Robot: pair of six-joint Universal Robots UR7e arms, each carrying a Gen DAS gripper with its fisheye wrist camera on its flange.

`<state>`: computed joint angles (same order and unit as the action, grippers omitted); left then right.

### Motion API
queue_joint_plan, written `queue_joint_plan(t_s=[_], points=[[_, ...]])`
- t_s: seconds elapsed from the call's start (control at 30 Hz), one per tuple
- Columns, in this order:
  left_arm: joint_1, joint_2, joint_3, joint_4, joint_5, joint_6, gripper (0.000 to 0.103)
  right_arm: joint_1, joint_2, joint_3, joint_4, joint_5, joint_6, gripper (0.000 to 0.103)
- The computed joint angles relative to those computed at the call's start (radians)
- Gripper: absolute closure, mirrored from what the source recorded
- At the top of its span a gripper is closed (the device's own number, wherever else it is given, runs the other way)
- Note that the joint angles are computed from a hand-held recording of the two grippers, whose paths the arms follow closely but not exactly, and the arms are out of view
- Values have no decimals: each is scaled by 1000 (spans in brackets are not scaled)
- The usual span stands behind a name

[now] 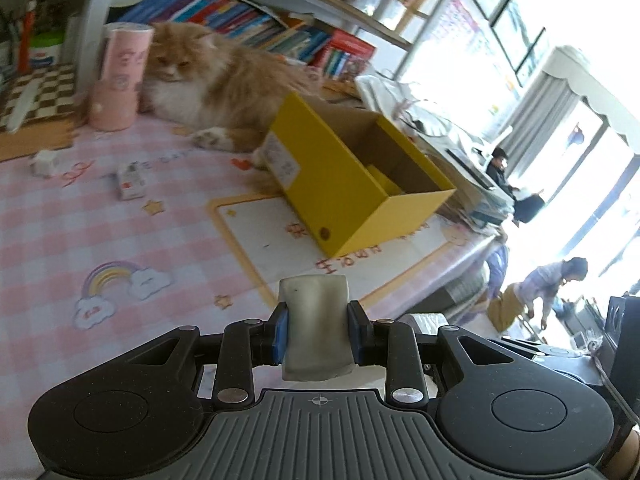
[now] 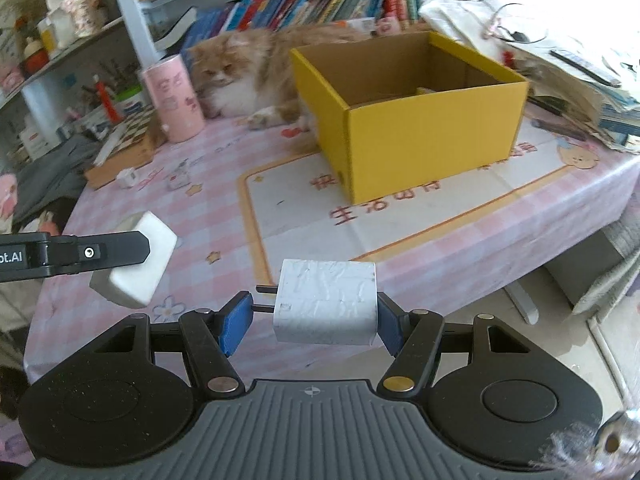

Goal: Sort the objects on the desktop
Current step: 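Carry both held chargers with both tools over the yellow box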

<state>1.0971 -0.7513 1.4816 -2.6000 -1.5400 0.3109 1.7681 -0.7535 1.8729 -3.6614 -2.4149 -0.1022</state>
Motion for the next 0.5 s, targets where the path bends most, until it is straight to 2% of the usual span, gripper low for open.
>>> queue_joint_plan(t_s=[0.17, 0.3, 0.5], points=[[-14, 29, -26, 3, -32, 8, 75, -3, -11, 11, -51, -37, -31, 41], [-30, 50, -39, -11, -56, 11, 75, -13, -35, 32, -86, -47, -34, 41], [-53, 88, -75, -40, -87, 19, 75, -32, -54, 40, -151, -55, -89, 41]])
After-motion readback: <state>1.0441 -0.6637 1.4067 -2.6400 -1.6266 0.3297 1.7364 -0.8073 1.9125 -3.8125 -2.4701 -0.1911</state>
